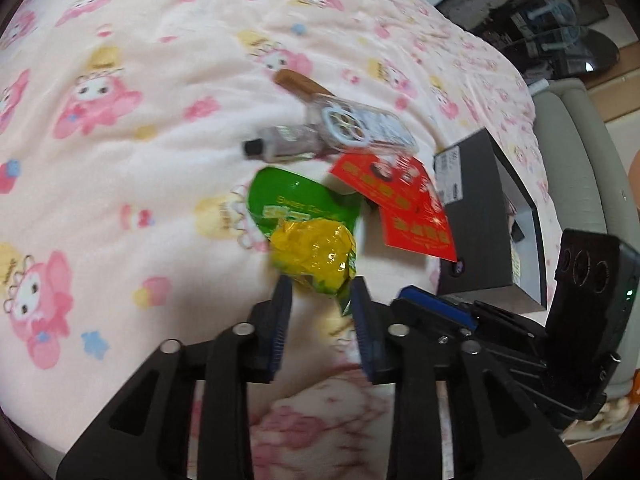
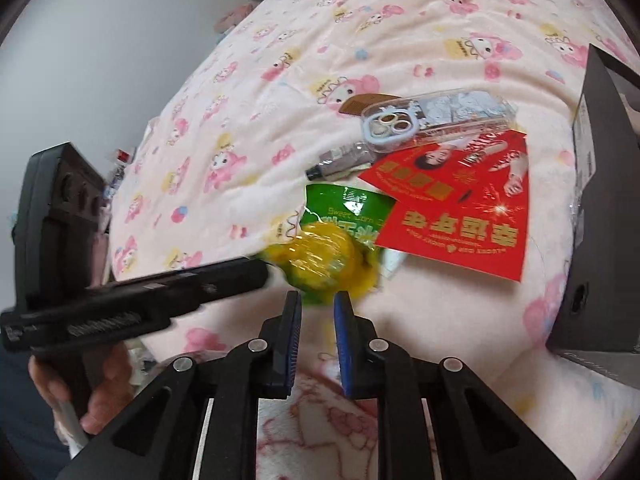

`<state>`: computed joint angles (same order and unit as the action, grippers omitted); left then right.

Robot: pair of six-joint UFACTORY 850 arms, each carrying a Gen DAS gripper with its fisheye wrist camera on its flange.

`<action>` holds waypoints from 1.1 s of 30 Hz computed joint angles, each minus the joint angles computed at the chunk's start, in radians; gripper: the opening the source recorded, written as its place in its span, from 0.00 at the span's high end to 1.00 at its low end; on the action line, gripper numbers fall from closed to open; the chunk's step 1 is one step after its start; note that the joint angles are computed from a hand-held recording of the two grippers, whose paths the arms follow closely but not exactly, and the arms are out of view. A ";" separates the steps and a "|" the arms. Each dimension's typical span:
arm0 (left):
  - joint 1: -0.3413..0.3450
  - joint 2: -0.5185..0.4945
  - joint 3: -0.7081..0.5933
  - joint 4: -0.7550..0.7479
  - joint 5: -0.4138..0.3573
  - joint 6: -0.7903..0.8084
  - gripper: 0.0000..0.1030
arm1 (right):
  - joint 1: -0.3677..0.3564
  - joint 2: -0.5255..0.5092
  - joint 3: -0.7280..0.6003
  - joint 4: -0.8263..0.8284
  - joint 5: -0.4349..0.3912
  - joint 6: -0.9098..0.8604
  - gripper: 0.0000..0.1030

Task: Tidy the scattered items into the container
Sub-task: 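Grasp the yellow-green snack bag with the left gripper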

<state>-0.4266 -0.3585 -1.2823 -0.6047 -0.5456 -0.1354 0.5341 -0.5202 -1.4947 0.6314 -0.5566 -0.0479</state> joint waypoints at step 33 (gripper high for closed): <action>-0.110 -0.026 -0.144 0.139 -0.094 -0.142 0.88 | 0.000 0.205 0.185 0.296 0.092 -0.319 0.92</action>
<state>-0.5365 -0.3843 -1.4259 -0.4662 -0.6400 -0.2779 0.5338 -0.3150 -1.3095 0.9271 -0.4650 -0.3671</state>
